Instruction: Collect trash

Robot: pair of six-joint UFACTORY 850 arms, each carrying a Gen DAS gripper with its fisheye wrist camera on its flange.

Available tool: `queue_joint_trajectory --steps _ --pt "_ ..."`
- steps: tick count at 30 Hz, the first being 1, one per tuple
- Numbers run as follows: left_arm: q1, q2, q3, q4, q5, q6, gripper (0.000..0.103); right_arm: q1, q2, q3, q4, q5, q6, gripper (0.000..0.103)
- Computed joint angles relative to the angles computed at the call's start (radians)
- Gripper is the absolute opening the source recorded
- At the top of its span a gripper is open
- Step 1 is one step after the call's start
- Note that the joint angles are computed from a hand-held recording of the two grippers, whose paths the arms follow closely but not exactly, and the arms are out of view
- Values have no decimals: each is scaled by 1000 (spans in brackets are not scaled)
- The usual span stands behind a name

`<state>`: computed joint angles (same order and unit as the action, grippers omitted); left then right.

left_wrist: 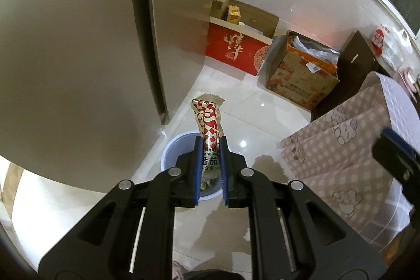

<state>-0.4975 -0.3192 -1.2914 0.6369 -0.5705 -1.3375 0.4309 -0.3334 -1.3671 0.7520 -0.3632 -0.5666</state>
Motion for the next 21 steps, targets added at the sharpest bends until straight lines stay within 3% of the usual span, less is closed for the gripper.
queue_joint_trajectory --steps 1,2,3,4,7,17,21 --pt "8 -10 -16 -36 -5 26 27 -5 3 4 14 0 -11 71" --pt "7 -17 -27 -41 -29 19 61 -7 5 6 19 0 -11 71" --pt "1 -15 -28 -9 -50 -22 74 -13 12 11 33 -5 -21 71" --pt "-9 -3 -20 55 -64 -87 78 -16 17 16 37 -7 -24 71" --pt "-26 20 -10 68 -72 -97 78 -20 39 33 27 -5 -16 72" --pt "-253 158 5 405 -386 -326 82 -36 235 166 -34 39 23 76" --pt "-358 215 6 492 -471 -399 86 -26 379 248 -200 104 137 80"
